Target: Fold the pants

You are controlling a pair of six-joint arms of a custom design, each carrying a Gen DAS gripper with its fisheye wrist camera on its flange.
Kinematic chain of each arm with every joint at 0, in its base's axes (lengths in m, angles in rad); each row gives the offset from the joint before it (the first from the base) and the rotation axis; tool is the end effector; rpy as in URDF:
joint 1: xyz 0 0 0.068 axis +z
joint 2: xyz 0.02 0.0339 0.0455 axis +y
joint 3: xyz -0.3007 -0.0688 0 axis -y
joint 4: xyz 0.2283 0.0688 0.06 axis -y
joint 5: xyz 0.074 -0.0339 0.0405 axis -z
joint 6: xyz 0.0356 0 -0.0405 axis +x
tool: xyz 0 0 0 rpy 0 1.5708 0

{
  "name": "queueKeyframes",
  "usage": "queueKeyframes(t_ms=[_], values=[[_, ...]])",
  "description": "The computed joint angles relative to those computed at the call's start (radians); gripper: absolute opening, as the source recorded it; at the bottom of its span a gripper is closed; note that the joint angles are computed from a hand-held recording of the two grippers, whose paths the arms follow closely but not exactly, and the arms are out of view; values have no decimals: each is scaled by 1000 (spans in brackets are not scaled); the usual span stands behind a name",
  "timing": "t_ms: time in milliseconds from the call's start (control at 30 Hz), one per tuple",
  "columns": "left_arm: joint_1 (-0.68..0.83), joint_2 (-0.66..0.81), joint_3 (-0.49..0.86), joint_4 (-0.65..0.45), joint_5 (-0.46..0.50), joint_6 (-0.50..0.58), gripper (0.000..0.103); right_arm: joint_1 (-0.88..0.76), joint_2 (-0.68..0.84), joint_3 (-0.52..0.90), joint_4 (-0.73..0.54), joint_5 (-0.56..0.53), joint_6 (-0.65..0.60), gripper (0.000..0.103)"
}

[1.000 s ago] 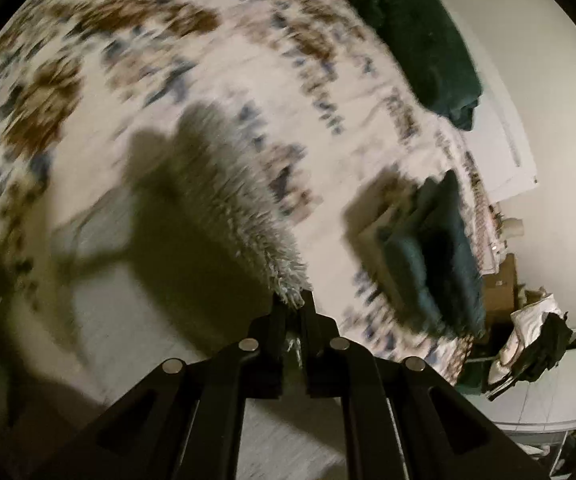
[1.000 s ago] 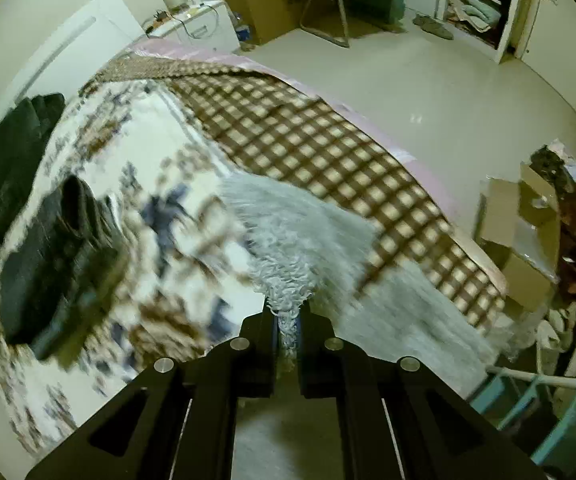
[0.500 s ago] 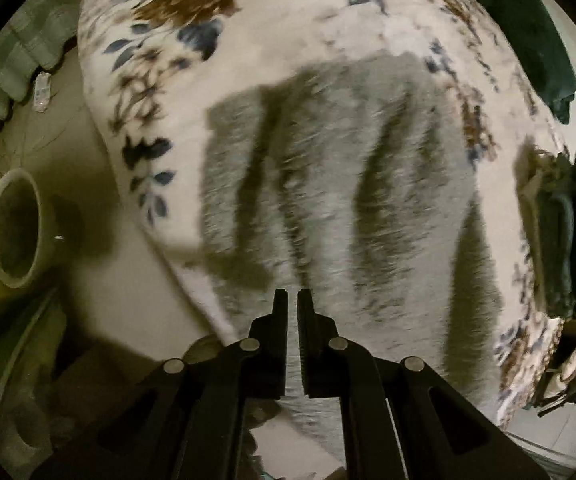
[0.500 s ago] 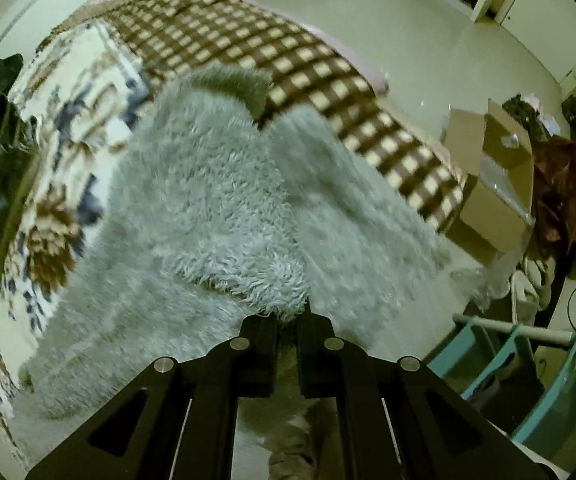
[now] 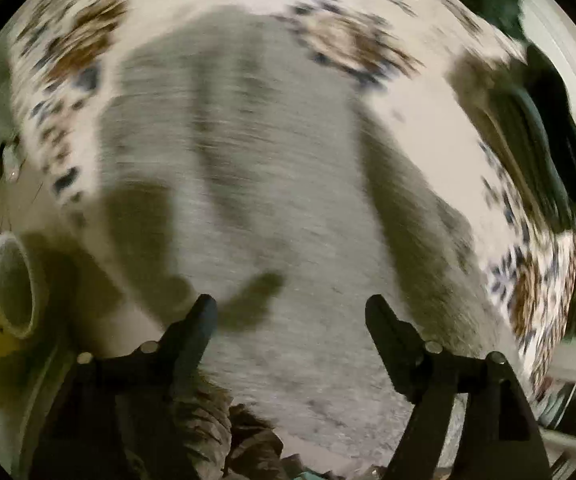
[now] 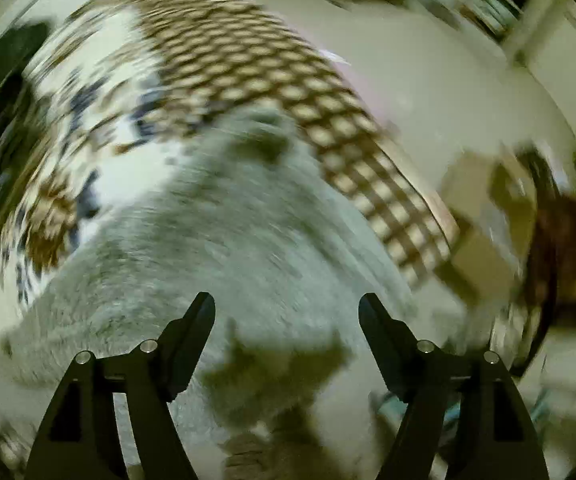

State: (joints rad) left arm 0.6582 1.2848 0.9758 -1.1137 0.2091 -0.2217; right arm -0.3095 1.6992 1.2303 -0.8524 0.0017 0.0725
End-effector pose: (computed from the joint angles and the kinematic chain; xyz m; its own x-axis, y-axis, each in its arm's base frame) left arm 0.1524 0.1085 0.2821 -0.6370 -0.7645 -0.0988 -0.7321 0.6402 -0.2327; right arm 0.3013 -0.0964 0.2559 -0.8985 0.3634 -0.2464 0.3710 0.9285 0.0162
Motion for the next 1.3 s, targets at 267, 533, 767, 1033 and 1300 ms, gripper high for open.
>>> queueKeyframes(t_ms=[267,533,767,1033,1300], values=[[-491,32,-18,85,-49,-337,76,206,163,5,116,91,-145,49],[-631,34,17,56,-95,-423,76,-267,192,31,31,41,63,15],[-538,-70,23,-40,-69,-435,76,-307,103,73,-172,-128,22,65],[36,-70,44,-113,-41,4,76,334,-54,-308,-8,-565,507,65],[392,178,176,39,-14,214,76,830,-12,-565,615,-623,1314,65]])
